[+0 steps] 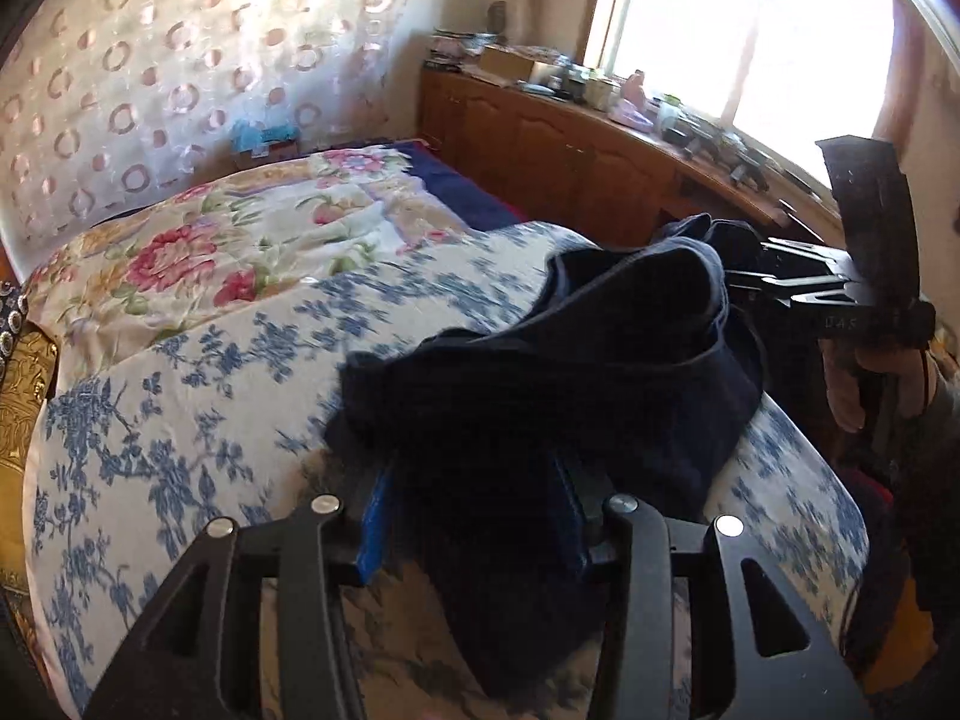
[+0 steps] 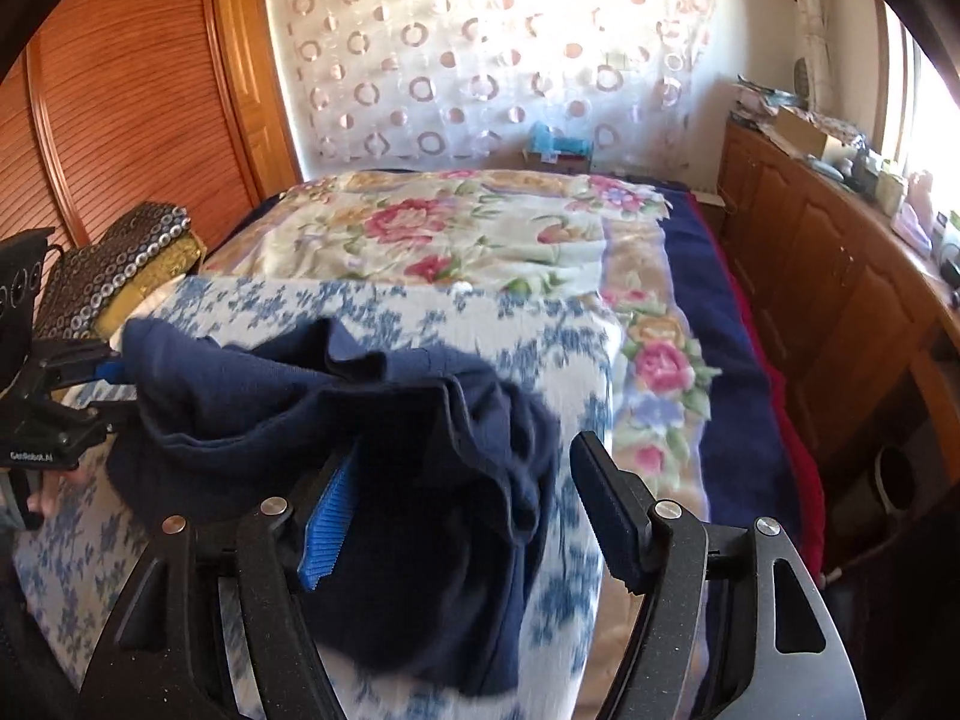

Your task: Fold small clothes

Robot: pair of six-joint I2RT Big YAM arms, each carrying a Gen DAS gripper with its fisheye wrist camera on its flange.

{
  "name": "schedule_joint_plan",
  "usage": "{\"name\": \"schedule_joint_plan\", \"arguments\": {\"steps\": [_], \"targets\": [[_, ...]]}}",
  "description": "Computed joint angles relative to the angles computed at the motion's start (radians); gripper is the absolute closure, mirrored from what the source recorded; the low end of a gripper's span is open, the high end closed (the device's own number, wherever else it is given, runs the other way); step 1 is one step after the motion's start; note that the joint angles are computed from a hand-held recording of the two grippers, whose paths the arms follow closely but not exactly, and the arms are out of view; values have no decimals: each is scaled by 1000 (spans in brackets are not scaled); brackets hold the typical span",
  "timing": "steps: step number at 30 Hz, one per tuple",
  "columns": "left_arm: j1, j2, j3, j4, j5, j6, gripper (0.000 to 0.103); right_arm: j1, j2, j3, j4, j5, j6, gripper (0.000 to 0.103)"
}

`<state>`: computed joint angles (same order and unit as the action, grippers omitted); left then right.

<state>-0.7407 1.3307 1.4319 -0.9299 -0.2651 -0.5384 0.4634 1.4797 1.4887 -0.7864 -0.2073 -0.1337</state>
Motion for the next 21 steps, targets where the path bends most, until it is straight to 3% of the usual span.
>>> {"name": "schedule_joint_plan", "arguments": {"steps": [2,4,6,9,15,21], "targets": [[24,19,3,-29,-68,-34,58,-4,35,35,-12,44,20,41],[64,12,-22,-26,-8,-91,58,-5,61,62,-38,121,40,41],[87,-9,-59,14,65,-121,57,-6,47,47,-30,122,32,41],[75,-6,-59,9,49,-107,57,-8,29,33,-39,158,45,34],[75,24,-43,-14,75,-101,57,-26,16,19,-73,49,73,25],[81,26,-55,11,94,-105,55,-23,51,1,-103,-14,122,24]]}}
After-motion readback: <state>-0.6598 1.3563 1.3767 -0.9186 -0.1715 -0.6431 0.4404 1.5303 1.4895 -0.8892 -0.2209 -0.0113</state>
